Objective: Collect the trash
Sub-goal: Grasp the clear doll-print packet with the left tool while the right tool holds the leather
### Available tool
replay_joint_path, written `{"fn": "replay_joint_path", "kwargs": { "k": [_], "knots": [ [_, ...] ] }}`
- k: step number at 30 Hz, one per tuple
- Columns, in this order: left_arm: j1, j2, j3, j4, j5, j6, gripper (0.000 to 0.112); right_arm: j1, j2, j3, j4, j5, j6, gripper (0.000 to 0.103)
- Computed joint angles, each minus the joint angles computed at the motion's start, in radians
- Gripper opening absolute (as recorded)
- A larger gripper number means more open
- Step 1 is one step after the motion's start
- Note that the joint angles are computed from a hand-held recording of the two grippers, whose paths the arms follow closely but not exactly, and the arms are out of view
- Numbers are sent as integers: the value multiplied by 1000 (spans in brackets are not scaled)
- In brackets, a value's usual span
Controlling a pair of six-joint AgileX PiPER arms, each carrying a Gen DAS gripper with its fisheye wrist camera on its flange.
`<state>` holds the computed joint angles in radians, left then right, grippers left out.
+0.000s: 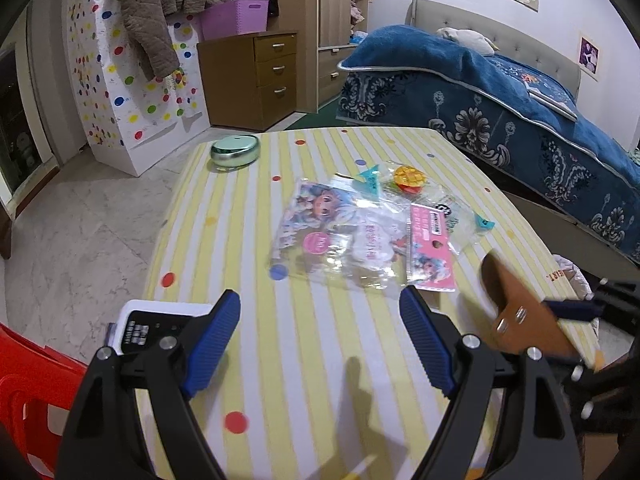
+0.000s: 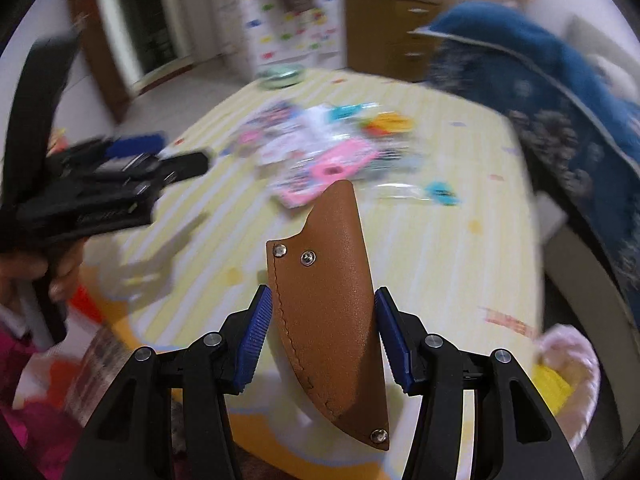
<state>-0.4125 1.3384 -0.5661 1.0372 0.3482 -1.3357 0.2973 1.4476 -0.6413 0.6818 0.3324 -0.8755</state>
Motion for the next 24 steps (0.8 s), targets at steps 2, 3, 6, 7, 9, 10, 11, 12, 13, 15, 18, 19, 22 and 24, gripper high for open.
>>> {"fn": "replay_joint_path", "kwargs": {
  "k": [2, 3, 6, 7, 9, 10, 11, 12, 13, 15, 18, 19, 22, 24],
  "knots": [
    [-21, 41, -27, -5, -17, -3, 80, -35, -23, 15, -19, -30, 44, 53],
    [-29, 62, -42, 0, -19, -11, 80, -64, -37, 21, -3, -34, 36, 53],
    [-43, 148, -116, 37, -1, -80, 80, -123, -59, 31, 74, -40, -20, 53],
    [-46, 180, -148, 49, 16, -110, 80, -144, -69, 36, 101, -34, -43, 53],
    [-52, 245, -213, 45, 44, -118, 80, -185, -82, 41, 150, -8, -95, 53],
    [-56, 277, -242, 30, 49, -92, 80, -201, -89, 44, 162, 2, -109, 53],
    [-67, 318, -280, -7, 75, -36, 80, -215, -93, 46, 173, 11, -122, 53],
    [-79, 348, -309, -31, 108, 0, 80, -228, -95, 50, 189, 17, -143, 53],
    [-88, 373, -330, -54, 137, 33, 80, -238, -99, 55, 202, 21, -159, 53],
    [-93, 397, -338, -110, 154, 99, 80, -251, -104, 60, 212, 32, -174, 53],
    [-56, 355, -272, -146, 68, 133, 80, -256, -120, 71, 219, 44, -179, 53],
    [-37, 338, -254, -203, 39, 194, 80, -257, -122, 72, 228, 50, -186, 53],
    [-26, 276, -178, -231, 0, 257, 80, -248, -137, 82, 245, 63, -196, 53],
    [-24, 232, -120, -215, -22, 263, 80, -239, -141, 89, 262, 69, -212, 53]
  ]
}}
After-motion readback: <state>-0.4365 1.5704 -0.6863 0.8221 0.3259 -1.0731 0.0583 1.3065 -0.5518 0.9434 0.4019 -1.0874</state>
